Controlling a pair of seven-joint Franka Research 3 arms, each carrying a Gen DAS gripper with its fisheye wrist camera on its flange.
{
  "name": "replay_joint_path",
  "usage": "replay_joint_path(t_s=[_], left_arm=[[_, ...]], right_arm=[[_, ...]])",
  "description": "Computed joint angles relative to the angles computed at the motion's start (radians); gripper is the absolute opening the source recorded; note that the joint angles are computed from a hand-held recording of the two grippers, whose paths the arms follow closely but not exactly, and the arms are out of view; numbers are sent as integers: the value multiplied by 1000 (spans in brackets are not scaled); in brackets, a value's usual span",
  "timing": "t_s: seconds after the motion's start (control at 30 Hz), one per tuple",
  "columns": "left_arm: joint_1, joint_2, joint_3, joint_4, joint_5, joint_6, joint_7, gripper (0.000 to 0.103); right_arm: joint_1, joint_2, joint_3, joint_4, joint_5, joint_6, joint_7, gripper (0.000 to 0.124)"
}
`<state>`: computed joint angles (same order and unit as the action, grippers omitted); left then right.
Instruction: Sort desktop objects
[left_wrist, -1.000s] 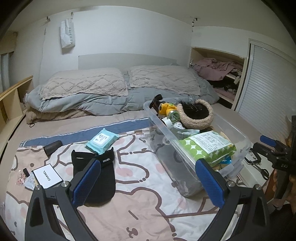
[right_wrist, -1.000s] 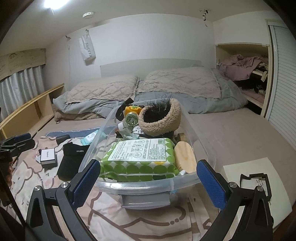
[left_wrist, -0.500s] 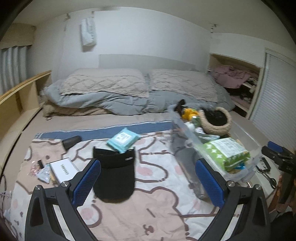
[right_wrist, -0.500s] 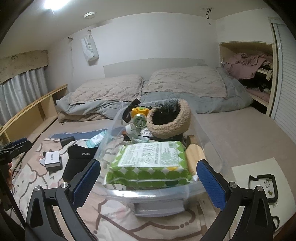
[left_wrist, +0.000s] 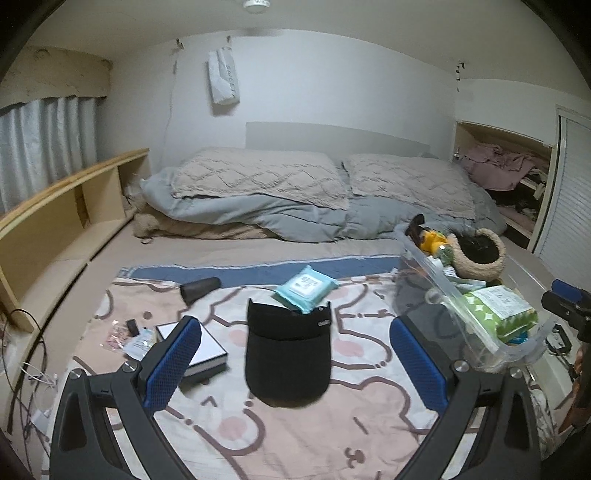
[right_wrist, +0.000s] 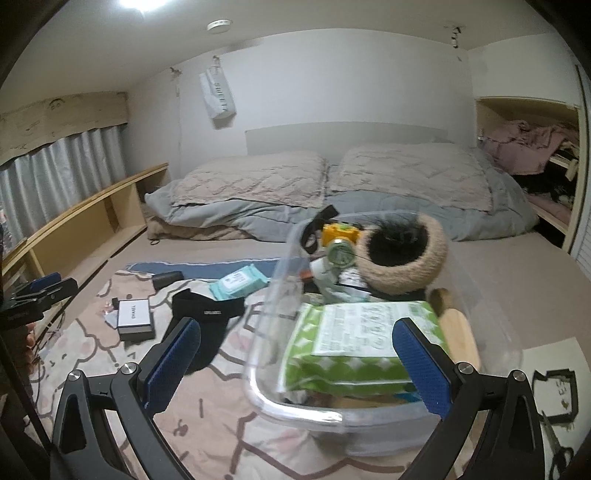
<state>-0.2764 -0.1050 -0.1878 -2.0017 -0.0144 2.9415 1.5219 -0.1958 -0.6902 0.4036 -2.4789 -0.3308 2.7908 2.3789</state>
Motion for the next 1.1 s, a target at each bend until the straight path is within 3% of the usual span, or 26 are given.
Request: replay_joint_path(t_s=[0.2, 0.43, 0.63, 0.77, 1.1], left_arm=[[33, -22, 6, -37, 76, 37, -57, 103], [20, -27, 52, -57, -4, 23, 14, 103], [55, -30, 56, -73, 2, 18, 1, 103], [50, -36, 80, -88, -64, 4, 51, 103], [115, -15, 79, -94, -40, -37, 19, 103]], right_arm=[[-1, 74, 26, 54, -18, 25, 12, 103], [24, 174, 47, 130, -55, 42, 45, 103], [60, 274, 49, 210, -120, 19, 106, 103], [124, 348, 17, 273, -136, -45, 125, 103], [257, 472, -59, 363, -206, -117, 167, 103]])
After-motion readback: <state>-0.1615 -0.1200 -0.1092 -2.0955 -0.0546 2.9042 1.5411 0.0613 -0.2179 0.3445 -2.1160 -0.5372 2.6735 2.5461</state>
